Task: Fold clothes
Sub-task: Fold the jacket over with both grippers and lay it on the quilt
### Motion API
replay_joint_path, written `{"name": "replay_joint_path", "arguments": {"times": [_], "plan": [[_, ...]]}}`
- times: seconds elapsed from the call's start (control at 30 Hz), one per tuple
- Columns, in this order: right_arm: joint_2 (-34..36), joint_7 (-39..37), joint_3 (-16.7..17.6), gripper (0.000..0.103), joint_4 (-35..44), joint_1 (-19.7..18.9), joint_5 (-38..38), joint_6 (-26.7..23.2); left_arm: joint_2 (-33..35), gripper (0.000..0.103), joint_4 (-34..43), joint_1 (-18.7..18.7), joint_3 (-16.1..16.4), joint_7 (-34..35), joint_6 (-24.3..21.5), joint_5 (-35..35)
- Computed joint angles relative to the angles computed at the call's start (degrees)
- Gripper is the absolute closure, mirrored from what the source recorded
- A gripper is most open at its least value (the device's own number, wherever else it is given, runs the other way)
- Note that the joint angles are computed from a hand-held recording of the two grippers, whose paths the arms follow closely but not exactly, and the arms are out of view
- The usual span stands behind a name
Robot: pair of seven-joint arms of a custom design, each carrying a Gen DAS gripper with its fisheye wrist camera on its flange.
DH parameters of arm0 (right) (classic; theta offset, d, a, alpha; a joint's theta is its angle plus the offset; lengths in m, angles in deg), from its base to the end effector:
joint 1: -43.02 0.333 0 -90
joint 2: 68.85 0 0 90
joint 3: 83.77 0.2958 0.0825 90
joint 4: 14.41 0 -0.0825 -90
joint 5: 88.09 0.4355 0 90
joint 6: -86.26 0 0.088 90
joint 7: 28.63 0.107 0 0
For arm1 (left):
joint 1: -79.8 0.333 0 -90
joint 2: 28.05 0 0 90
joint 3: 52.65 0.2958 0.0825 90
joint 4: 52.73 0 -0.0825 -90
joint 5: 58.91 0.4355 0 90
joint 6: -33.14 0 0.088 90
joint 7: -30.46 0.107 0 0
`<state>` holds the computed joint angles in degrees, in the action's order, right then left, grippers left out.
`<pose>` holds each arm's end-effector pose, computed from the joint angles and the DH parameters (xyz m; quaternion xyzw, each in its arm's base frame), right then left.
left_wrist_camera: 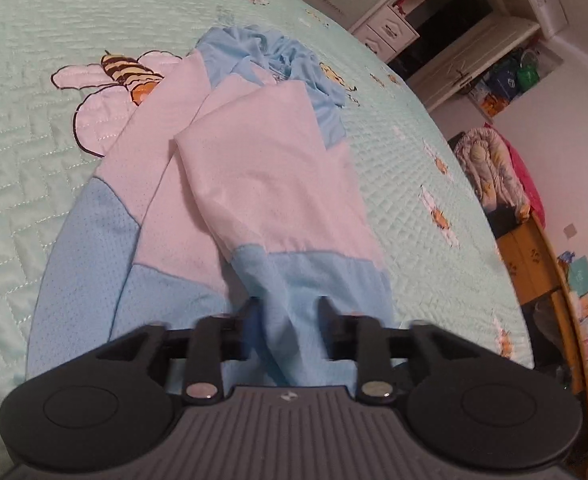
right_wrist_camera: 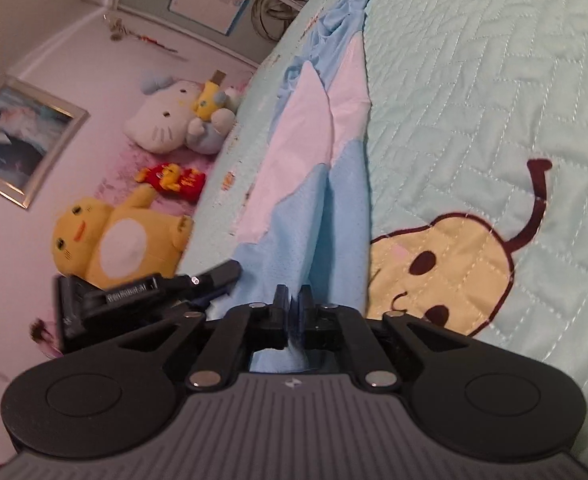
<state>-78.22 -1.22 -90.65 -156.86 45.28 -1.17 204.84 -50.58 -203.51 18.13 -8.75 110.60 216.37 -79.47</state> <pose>0.5021 0.0126 0.3117 -0.5763 0.5831 0.2060 0.5342 0.4844 -0.1272 0.3774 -0.7319 0.5328 -0.4236 0.0322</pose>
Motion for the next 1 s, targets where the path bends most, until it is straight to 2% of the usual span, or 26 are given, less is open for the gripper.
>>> {"name": "replay_joint_path", "arguments": {"times": [0.03,0.1,0.13,0.17,0.3,0.33,0.4,0.43,0.47,0.53,0.57,0.6,0.67,0.8,0.9,0.97,1.0], "plan": [[-0.59,-0.84,0.19,0.090,-0.34,0.06,-0.37,0.53,-0.12,0.068,0.01,-0.06,0.02,0.57,-0.49,0.49],[-1.94,-2.52,0.87,0.091,-0.93,0.60,-1.70,2.67,-0.42,0.083,0.17,-0.38,0.20,2.41,-1.67,0.67],[-2.39,-2.51,0.84,0.098,-1.21,0.88,-1.86,2.85,-0.85,0.103,0.62,-1.45,1.28,3.89,-2.82,0.13],[-2.48,-1.49,0.47,0.103,-1.27,1.05,-1.64,1.97,-0.99,0.102,1.13,-1.80,1.61,5.04,-3.82,-0.32],[-3.17,4.11,-0.83,0.103,-1.87,0.94,-0.52,-2.52,-2.18,0.102,1.28,1.33,-1.83,7.90,-4.58,-1.13],[-3.62,4.92,-0.89,0.103,-2.20,0.87,-0.70,-2.92,-2.44,0.101,1.09,2.71,-3.14,7.94,-5.19,-1.49],[-4.63,6.10,-0.83,0.103,-2.93,0.86,-1.29,-2.80,-2.97,0.093,0.50,5.95,-6.13,7.44,-7.08,-2.15],[-4.85,6.41,-0.82,0.103,-3.22,0.91,-1.45,-2.47,-3.19,0.082,-0.01,8.15,-8.21,6.76,-8.01,-2.22],[-4.96,6.78,-0.90,0.103,-3.48,0.96,-1.46,-2.35,-3.44,0.070,-1.13,11.70,-11.80,5.32,-7.99,-1.59],[-4.78,7.20,-1.14,0.103,-3.82,0.98,-0.88,-1.92,-5.00,0.063,-3.87,17.41,-17.87,3.23,-6.93,-1.28],[-4.61,7.24,-1.26,0.103,-3.93,0.97,-0.33,-1.77,-6.18,0.061,-5.30,18.59,-19.01,1.77,-6.23,-0.46],[-4.35,7.29,-1.40,0.103,-3.94,0.92,0.19,-1.78,-7.83,0.060,-6.52,17.76,-18.52,3.13,-5.83,-3.66],[-3.78,7.41,-1.45,0.103,-3.75,0.76,0.64,-1.66,-11.18,0.056,-8.58,13.71,-14.73,3.79,-5.07,-6.86],[-2.97,7.82,-1.49,0.103,-3.50,0.36,1.17,-2.18,-11.71,0.049,-9.32,12.94,-16.01,1.42,-4.62,-7.24],[-2.12,8.59,-1.52,0.103,-3.32,-0.01,1.98,-2.64,-10.73,0.047,-7.81,9.43,-13.50,1.30,-5.24,-7.72],[-1.76,8.81,-1.42,0.103,-3.30,-0.23,2.35,-2.95,-8.48,0.047,-6.30,10.10,-14.91,0.82,-6.81,-7.88],[-1.68,8.78,-1.31,0.103,-3.29,-0.29,2.42,-3.01,-7.02,0.047,-5.65,11.58,-16.76,0.01,-7.41,-8.18]]}}
